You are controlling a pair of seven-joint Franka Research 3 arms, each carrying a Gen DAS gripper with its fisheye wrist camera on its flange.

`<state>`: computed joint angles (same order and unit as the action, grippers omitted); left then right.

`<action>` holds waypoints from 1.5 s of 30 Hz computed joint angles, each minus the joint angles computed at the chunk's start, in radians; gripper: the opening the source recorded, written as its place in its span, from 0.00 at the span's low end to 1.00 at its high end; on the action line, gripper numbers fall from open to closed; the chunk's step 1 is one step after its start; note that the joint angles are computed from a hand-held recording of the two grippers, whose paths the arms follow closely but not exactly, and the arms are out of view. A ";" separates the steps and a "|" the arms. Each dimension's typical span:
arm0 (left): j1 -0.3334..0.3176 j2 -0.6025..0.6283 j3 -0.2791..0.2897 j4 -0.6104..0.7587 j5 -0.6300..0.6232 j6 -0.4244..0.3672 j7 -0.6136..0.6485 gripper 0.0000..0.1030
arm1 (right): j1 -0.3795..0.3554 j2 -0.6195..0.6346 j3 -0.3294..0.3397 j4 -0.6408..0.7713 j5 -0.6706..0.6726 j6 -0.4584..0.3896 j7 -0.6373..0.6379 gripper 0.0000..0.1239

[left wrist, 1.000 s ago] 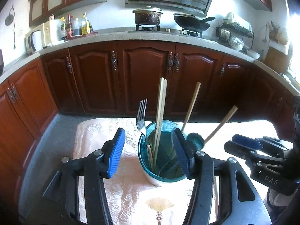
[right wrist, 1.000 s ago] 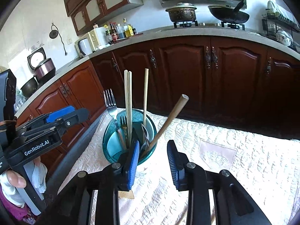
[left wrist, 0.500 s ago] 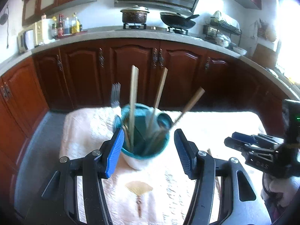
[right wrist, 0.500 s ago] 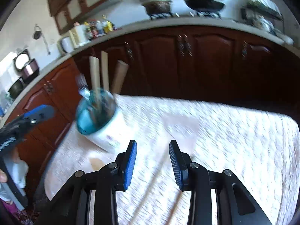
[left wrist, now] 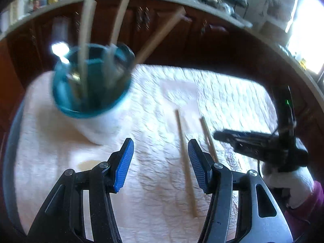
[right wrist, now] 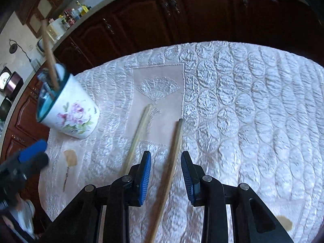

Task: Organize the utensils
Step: 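Grasp a chopstick with the left tool while the right tool grasps the last chopstick, then lift both chopsticks and carry them over the floral cup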

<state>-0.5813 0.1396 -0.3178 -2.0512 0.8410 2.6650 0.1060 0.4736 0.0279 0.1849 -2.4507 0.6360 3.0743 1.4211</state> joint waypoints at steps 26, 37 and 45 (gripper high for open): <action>-0.143 0.553 0.132 0.668 -0.241 -0.284 0.403 0.13 | -0.116 0.169 0.037 0.173 0.148 -0.093 -0.209 0.09; -0.070 0.223 0.109 0.222 -0.224 0.112 0.269 0.04 | -0.080 -0.056 0.062 0.068 0.532 -0.098 -0.558 0.06; -0.037 -0.027 0.085 0.001 -0.016 0.168 0.062 0.04 | 0.041 -0.246 -0.006 -0.016 0.561 -0.067 -0.593 0.06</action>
